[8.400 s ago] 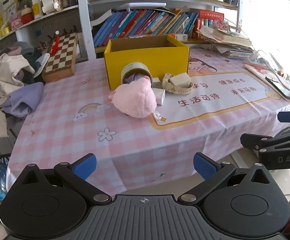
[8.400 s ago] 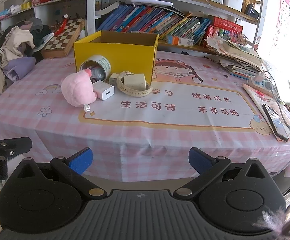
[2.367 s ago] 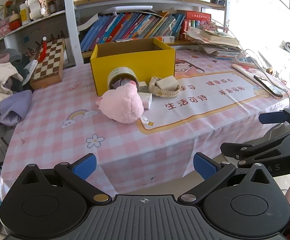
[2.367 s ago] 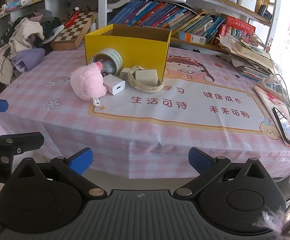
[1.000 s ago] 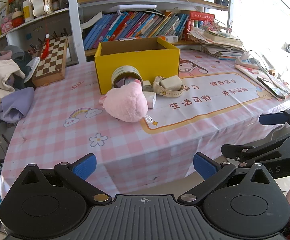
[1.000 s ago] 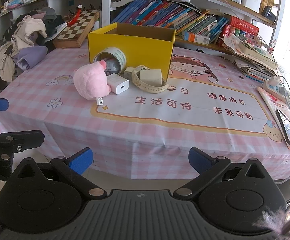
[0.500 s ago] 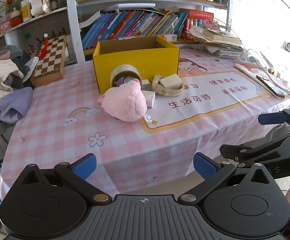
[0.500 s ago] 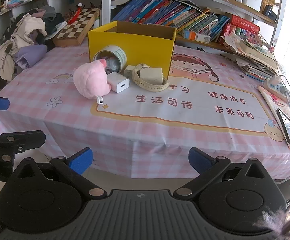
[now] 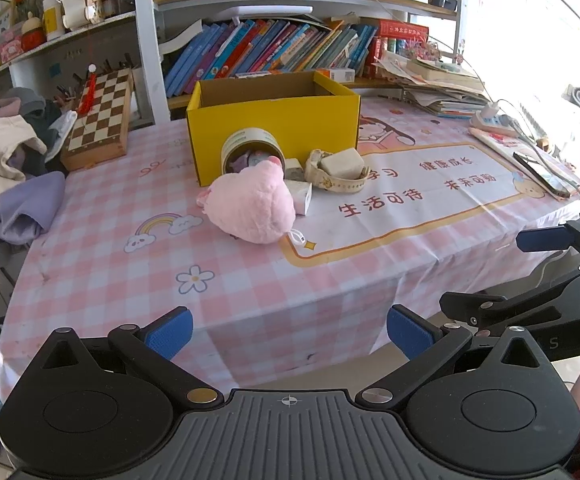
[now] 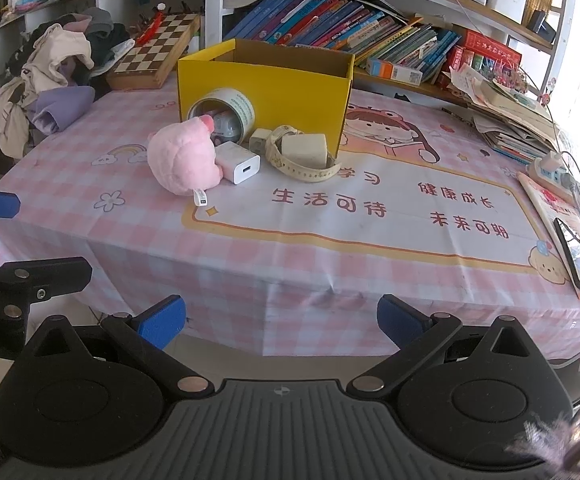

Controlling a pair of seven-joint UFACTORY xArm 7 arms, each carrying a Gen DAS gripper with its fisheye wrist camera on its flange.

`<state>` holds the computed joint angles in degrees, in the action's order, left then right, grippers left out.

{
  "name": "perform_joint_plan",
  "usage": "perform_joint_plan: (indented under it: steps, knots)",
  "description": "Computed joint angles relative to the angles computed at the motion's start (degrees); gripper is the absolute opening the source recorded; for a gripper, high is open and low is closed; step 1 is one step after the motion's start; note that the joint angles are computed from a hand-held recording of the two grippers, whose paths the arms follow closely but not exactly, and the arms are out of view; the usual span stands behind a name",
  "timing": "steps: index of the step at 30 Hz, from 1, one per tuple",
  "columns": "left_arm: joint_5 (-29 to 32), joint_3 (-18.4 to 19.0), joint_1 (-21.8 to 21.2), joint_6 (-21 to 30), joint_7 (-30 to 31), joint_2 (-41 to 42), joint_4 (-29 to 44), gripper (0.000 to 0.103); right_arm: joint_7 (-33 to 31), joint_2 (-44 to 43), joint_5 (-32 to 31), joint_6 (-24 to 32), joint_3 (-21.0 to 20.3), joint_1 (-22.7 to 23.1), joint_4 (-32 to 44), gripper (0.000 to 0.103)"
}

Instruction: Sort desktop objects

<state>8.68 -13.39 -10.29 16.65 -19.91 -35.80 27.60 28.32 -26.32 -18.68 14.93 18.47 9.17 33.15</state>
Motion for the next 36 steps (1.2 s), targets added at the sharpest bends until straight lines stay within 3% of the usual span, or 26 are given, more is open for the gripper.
perform_joint_plan:
  steps: [15,27,36]
  knots:
    - [0.47,0.02,0.56,-1.05,0.02,-0.47,-0.46,0.103,0.68,-0.06,-0.51,-0.82,0.45,-0.51,0.02,0.103]
    - [-2.8,3.8,-2.33,-2.85,4.49,0.83,-0.36,0.103,1.11,0.95,-1.7,-1.12,1.44,-1.26,1.72,0.103]
    - [-3.31,3.03,-1.06,-3.99,5.42,2.52,0.46,0.103,1.97,2.68,-3.14,-0.98,1.36,-1.63,3.04,0.103]
